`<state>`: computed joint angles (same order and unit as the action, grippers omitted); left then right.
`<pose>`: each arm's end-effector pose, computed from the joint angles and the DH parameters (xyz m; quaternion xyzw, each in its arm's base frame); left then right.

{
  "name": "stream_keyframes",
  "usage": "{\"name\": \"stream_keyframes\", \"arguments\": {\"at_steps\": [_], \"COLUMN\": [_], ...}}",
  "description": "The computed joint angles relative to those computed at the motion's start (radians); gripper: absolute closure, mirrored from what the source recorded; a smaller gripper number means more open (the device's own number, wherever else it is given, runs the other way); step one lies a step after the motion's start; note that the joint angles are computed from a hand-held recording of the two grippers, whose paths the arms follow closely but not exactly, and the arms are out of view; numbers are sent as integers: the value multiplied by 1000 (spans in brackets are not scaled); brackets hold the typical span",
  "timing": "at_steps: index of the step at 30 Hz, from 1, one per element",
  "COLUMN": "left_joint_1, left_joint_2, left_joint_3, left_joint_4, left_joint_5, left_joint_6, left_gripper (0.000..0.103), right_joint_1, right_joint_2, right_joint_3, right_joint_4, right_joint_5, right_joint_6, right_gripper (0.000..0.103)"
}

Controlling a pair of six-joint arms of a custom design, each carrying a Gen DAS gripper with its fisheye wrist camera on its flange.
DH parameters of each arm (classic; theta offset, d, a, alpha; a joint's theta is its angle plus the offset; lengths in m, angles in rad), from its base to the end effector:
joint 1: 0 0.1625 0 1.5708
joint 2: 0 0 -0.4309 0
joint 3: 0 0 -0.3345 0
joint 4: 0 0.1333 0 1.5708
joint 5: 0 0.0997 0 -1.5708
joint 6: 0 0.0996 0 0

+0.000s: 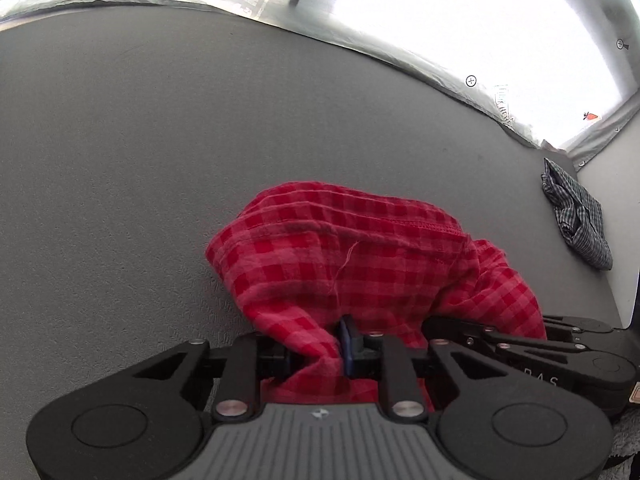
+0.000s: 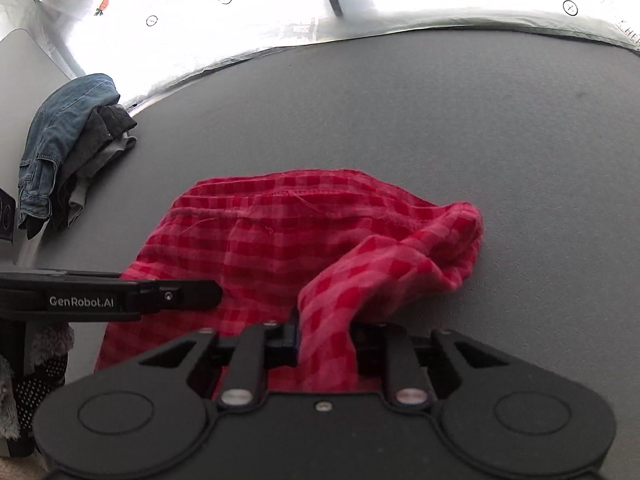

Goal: Fold clothes
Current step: 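Lift the folded shorts with both grippers and carry them toward the blue plaid garment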

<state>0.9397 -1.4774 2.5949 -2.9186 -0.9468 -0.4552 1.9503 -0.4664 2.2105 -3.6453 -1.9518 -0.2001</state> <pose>-0.0237 -0.3570 0.2349 0.0479 0.9449 -0.2512 0.2045 0.2567 -0.3837 -0.0283 0.2469 -0.9371 0.1776 0.1716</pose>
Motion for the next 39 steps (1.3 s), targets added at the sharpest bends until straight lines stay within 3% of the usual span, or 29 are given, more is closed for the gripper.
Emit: {"name": "stream_keyframes", "arguments": {"at_steps": [4,11,16,21,25,28,32,35,37,39], "left_joint_1": [-48,-146,-219,-293,-394,-440,-472,-454,-442,-437], "left_joint_2": [-8,-48,53,247,422,593,816,975,1041,1118], "left_joint_3": [-5,-45,-87,-165,-235,-298,-451,-604,-719,-847], "left_joint_4": [10,-43,-187,-339,-420,-511,-555,-606,-539,-494], "left_joint_5": [12,-25,-57,-72,4,52,86,60,39,45], "left_joint_6": [-9,10,89,120,108,69,-40,10,20,58], "left_gripper": [93,94,94,93,93,93,92,91,91,91], "right_joint_1": [68,156,186,142,40,-76,-305,-473,-566,-651], "right_joint_2": [17,-58,-156,-273,-397,-509,-757,-888,-945,-1004], "right_joint_3": [-17,35,81,154,234,291,321,290,244,167], "right_joint_4": [-35,-179,-273,-412,-498,-510,-341,-231,-157,-27], "right_joint_5": [-87,-206,-286,-307,-227,-119,100,234,304,386], "right_joint_6": [-12,24,-33,-150,-256,-331,-482,-640,-676,-648], "right_gripper": [98,98,98,98,98,98,98,98,98,97]}}
